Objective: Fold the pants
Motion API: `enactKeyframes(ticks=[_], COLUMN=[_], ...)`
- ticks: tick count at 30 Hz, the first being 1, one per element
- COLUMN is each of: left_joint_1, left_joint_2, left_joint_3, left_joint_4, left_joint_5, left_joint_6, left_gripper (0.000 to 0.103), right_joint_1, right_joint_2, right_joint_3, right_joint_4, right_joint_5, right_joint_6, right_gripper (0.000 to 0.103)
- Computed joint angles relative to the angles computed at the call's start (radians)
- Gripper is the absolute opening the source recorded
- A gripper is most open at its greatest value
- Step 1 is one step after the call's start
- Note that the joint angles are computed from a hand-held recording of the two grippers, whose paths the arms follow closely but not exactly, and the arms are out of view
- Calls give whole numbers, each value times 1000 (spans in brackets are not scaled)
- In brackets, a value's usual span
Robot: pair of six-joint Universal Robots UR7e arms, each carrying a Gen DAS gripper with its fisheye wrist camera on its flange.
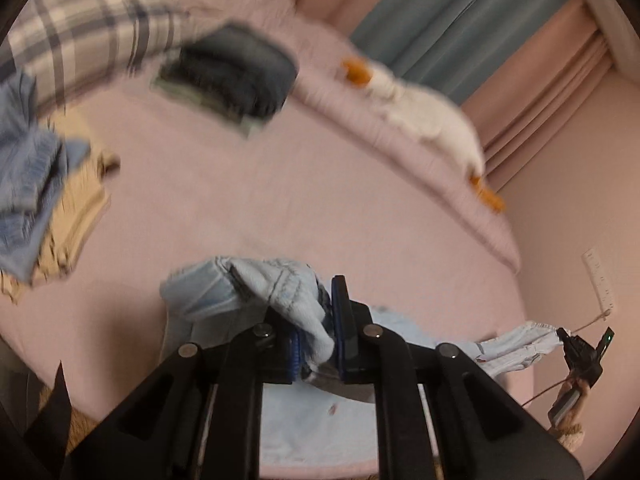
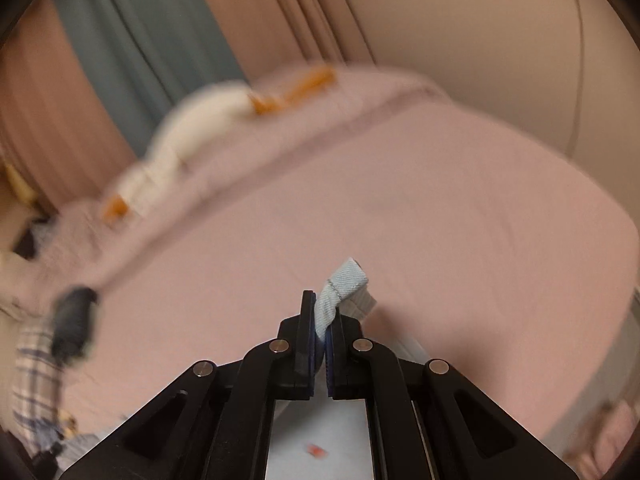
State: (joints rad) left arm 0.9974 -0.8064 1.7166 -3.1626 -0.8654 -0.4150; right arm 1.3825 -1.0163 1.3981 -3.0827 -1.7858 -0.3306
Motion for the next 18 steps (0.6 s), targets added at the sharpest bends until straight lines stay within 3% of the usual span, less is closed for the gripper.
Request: enactKeyframes(ticks=[2, 4, 6, 8, 9, 12, 16, 18], left_joint_1=[-5, 9, 39, 69, 78, 79, 72, 58], left_joint_2=[-7, -7, 7, 35, 41, 42, 33, 23], left_joint_3=[42, 58, 61, 73, 89, 127, 116, 126], left_joint_4=[-22, 87, 265, 328, 297, 185, 232, 236], left_joint_5=[6, -6, -24, -43, -52, -57, -50, -16], left_joint_6=[8, -35, -113, -162, -175, -194, -220, -227], left_gripper=[15, 16, 16, 17, 17, 19, 24, 35], right_joint_1=[-3, -28, -61, -111, -128, -195, -190, -172], right_joint_2=[-25, -29, 8, 35, 41, 16, 4, -2], right_joint_3=[63, 100, 93, 88, 85, 143, 136, 149], right_joint_4=[-83, -88, -49, 60, 94, 54, 105, 101], right_joint_5=[-8, -44, -124, -198, -203, -58, -85, -129], right_joint_6=[-25, -34, -43, 22, 58, 105, 121, 120], right_gripper=[3, 3, 4, 4, 4, 3, 4, 4])
